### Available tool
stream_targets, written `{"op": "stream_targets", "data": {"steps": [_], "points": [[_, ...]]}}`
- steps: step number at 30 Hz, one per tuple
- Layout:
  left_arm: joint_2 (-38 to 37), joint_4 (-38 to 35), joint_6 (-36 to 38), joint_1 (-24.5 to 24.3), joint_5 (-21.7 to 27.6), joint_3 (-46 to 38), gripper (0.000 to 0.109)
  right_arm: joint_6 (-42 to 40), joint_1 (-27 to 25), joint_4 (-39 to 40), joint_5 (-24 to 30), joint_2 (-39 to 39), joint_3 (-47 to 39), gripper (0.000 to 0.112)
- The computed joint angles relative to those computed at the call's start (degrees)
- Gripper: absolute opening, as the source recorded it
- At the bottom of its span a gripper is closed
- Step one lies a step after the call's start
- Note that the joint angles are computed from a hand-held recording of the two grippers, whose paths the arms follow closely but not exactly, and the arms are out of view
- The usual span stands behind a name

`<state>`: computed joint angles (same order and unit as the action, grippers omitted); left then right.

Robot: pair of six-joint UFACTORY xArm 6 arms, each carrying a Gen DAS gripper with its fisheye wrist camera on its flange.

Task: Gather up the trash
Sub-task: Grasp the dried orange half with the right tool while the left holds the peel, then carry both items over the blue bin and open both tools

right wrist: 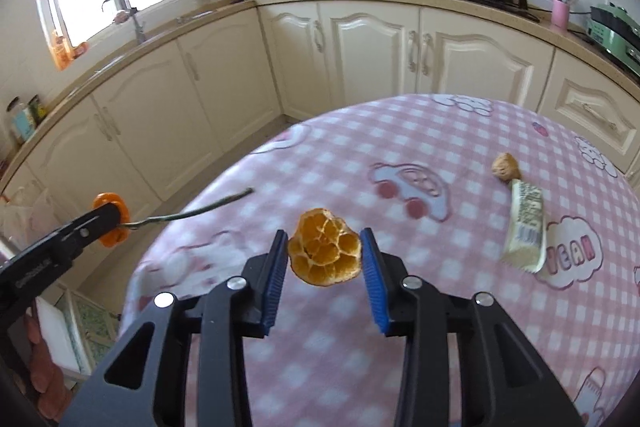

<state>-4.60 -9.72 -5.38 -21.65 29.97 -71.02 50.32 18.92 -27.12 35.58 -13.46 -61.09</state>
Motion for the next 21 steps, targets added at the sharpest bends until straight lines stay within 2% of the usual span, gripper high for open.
{"op": "stream_targets", "data": {"steps": [5, 13, 21], "points": [[-6.2, 0.8, 0.1, 4.4, 1.2, 5.7, 0.011, 0.8, 6.7, 0.1, -1.2, 0.7, -2.3, 0.036], [-14.2, -0.3, 1.1, 13.7, 5.0, 13.3, 0.011, 0.7, 16.8, 0.5, -2.0, 7.6, -10.0, 0.036], [-15.3, -4.5, 4.4, 19.8, 9.1, 16.2, 0.011, -0.6, 22.4, 2.3, -2.0, 15.4, -16.5, 0.036]]}}
